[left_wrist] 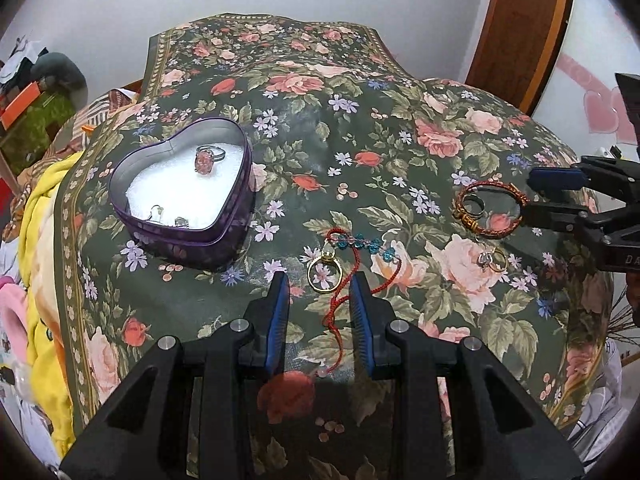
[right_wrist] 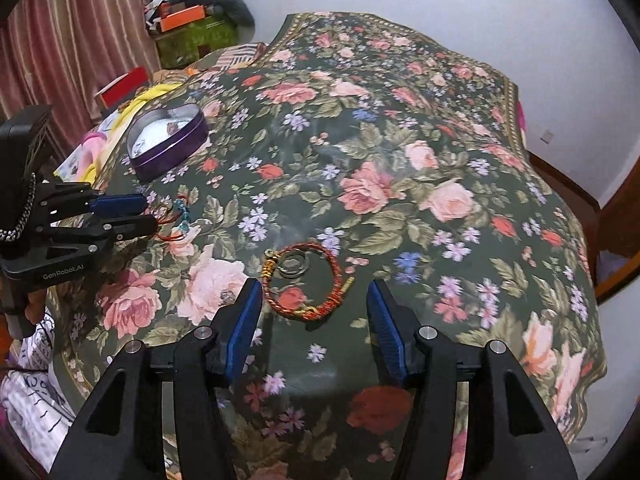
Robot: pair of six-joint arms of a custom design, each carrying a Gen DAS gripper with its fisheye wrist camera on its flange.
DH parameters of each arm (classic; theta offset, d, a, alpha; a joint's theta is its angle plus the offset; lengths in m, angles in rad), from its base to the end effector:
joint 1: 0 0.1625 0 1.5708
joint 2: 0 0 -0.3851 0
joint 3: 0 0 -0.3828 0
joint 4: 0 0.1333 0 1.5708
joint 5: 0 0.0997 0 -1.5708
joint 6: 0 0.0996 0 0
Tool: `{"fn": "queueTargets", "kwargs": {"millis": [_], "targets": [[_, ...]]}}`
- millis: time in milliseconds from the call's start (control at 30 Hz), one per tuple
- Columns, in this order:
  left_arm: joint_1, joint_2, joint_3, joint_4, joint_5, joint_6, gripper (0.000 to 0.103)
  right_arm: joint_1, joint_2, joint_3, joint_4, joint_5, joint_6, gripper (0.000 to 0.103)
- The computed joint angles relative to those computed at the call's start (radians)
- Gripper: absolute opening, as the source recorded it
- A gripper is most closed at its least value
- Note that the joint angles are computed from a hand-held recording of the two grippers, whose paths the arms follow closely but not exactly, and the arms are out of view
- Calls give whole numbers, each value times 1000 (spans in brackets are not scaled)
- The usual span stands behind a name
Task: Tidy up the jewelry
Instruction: 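Withdraw both tools from the tin back toward the loose jewelry, then grasp the gold ring with left tool while right tool grasps a silver ring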
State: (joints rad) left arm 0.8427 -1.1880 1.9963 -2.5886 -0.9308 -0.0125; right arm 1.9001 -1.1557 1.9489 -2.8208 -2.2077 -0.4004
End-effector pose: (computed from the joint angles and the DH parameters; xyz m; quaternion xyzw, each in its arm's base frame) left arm -0.2037 -0.5182 0.1855 0.2998 0.8958 -0.2057 0.2557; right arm 0.2475 -0.4952 0.2142 0.2638 -0.8895 0.2041 0.3124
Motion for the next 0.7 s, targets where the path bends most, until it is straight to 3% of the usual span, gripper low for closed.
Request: {"fn": "queueTargets", "kwargs": {"millis": [467,633,700], "targets": [[23,29,-23,-41,-36,20,30,2,17,-22,16,43,-3,51],[26,30,-32,-37,-38,-2,18,3,32,-42,31,62,-2,40],[26,23,-29,-38,-47,-3,18,4,49,-55,38,46,-4,34]]}}
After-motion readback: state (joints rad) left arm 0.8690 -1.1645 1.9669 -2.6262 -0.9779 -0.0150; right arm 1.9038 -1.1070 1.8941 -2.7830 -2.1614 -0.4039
